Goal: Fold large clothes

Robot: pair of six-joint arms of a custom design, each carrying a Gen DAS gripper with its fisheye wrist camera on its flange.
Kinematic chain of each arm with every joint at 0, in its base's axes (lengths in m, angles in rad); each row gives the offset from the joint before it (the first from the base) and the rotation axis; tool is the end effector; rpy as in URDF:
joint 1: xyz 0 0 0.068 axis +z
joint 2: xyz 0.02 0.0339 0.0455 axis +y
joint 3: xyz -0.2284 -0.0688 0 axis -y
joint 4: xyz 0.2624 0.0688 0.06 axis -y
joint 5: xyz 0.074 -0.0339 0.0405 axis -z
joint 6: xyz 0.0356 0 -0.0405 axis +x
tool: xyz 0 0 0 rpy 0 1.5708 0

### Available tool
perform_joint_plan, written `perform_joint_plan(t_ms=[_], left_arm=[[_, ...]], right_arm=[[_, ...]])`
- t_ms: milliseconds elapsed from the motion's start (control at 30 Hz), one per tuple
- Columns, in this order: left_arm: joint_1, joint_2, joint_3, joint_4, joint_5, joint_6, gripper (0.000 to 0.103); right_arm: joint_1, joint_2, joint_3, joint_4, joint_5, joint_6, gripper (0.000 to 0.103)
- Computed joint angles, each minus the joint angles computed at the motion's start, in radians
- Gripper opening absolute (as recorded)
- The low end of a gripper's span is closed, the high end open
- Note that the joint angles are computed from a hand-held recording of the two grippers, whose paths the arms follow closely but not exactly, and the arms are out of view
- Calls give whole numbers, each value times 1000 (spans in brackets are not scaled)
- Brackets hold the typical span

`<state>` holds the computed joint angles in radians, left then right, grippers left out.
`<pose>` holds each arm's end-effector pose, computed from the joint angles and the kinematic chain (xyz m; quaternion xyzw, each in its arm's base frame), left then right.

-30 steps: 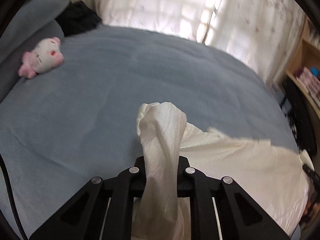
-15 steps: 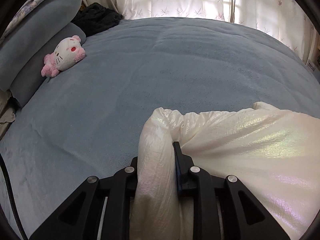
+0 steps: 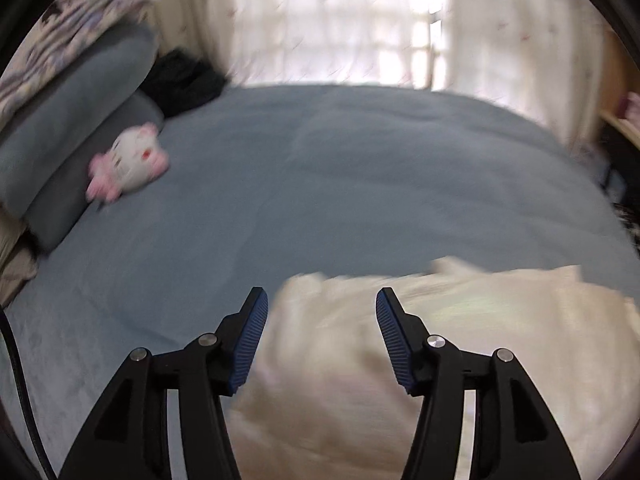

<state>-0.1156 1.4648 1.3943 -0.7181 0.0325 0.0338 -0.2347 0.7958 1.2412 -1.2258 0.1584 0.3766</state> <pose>0.3367 -0.0403 0.3043 0.0752 0.9213 -0.0306 0.3802 0.1433 -0.0400 0.3671 0.3059 0.8682 -0.0456 0.3880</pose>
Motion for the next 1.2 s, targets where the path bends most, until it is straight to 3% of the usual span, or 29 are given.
perform_joint_plan(t_ms=[167, 300, 467, 667, 767, 1033, 1200], left_arm=[[-181, -58, -38, 6, -44, -54, 65], [-307, 14, -50, 40, -116, -130, 65], [-381, 118, -73, 145, -203, -98, 65], [-315, 191, -65, 184, -99, -167, 80], [-293, 191, -105, 234, -59, -176, 80], [-348, 205, -179, 365, -163, -156, 81], [-356, 230, -182, 402, -178, -151, 81]], right_arm=[[483, 115, 46, 37, 238, 242, 48], [610, 261, 12, 135, 270, 304, 48], [643, 375, -34, 209, 355, 275, 49], [528, 318, -169, 350, 223, 219, 53], [552, 287, -233, 407, 254, 231, 54], [577, 319, -293, 534, 314, 231, 56], [589, 356, -290, 560, 351, 226, 57]])
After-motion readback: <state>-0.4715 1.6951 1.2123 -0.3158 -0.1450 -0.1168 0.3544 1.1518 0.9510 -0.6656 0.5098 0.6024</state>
